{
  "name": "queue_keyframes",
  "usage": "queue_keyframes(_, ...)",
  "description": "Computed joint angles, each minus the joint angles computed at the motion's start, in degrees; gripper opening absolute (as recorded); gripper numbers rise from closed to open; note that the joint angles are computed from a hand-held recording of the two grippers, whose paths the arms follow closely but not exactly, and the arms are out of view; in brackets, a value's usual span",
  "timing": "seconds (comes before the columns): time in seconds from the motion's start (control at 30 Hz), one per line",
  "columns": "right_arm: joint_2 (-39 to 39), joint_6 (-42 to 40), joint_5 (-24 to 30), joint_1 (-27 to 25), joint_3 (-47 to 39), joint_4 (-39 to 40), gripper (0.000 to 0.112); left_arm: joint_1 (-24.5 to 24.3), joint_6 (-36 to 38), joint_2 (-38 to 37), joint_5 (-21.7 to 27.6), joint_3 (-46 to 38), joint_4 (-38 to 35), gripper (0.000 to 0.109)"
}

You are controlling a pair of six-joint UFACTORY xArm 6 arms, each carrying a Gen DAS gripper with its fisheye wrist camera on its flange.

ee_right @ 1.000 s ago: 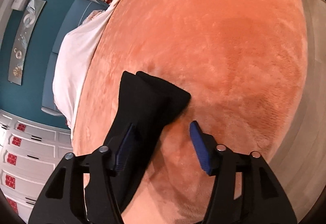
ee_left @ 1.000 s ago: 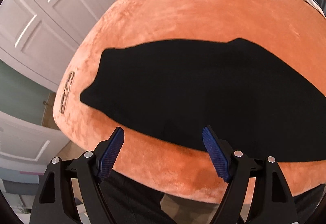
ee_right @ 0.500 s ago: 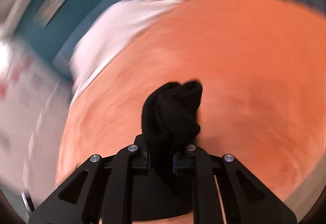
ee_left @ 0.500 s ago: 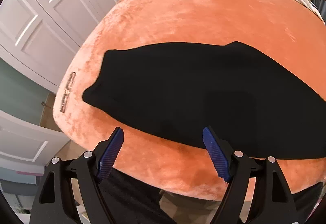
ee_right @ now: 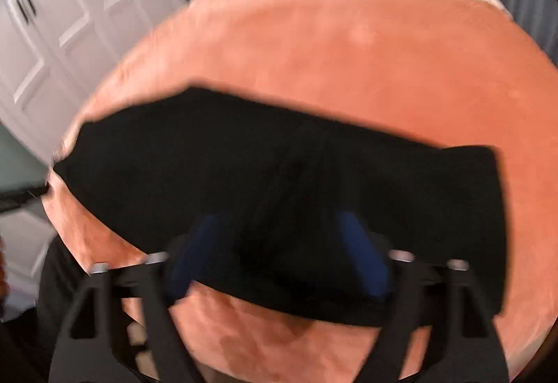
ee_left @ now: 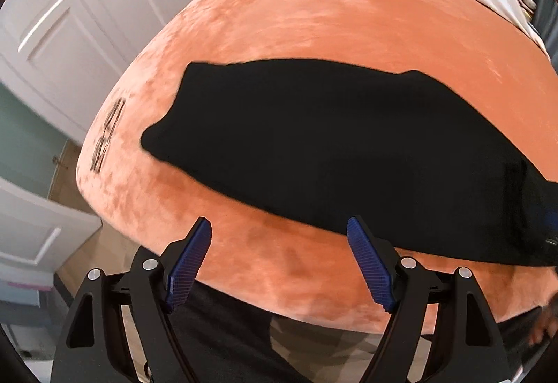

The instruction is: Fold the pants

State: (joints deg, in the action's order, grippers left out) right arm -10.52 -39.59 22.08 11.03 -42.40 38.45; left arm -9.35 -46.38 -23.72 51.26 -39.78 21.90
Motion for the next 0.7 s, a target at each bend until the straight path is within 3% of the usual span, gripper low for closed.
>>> queue_keyframes(0.13, -1.79, 2.84, -0.97, -1.03, 1.86, -9.22, 0.085, 1.5, 2.9, 0.7, -2.75, 1.28, -3.77, 0.077)
queue_keyframes(0.3, -0.78, -4.98, -0.94, 2.6, 2.68, -9.5, 0.085, 0.95, 4.72, 0.29, -4.52, 1.96, -5.65, 0.078)
queue_keyframes(0.37, 3.47, -0.18, -2.06, 4.55, 1.06, -16.83, 0.072, 1.16, 5.07, -0.06, -4.64, 2.46, -5.75, 0.078)
queue_keyframes(0.4, 5.76, 4.04, -2.03, 4.65, -0.12, -21.12, 0.057, 1.4, 5.22, -0.21, -4.51, 2.61, -5.88, 0.078)
queue_keyframes(0.5, 10.49, 9.2, -3.24, 4.33, -2.94, -23.03, 0.047, 3.04, 5.98, -1.3, -4.64, 3.76, -7.2, 0.078)
queue_keyframes(0.57, 11.18, 15.0, -1.84, 3.91, -4.59, -26.31, 0.03, 4.31, 6.7, -2.27, -4.97, 4.58, -7.71, 0.078)
queue_keyframes(0.6, 11.22, 17.26, 0.59, 3.41, -6.35, -25.21, 0.02, 4.86, 6.55, -2.78, -5.09, 5.01, -7.23, 0.078)
queue_keyframes(0.7, 9.95, 17.45, 5.37, 2.82, -10.29, -14.21, 0.018, 6.28, 6.08, -3.32, -5.58, 5.89, -5.66, 0.078)
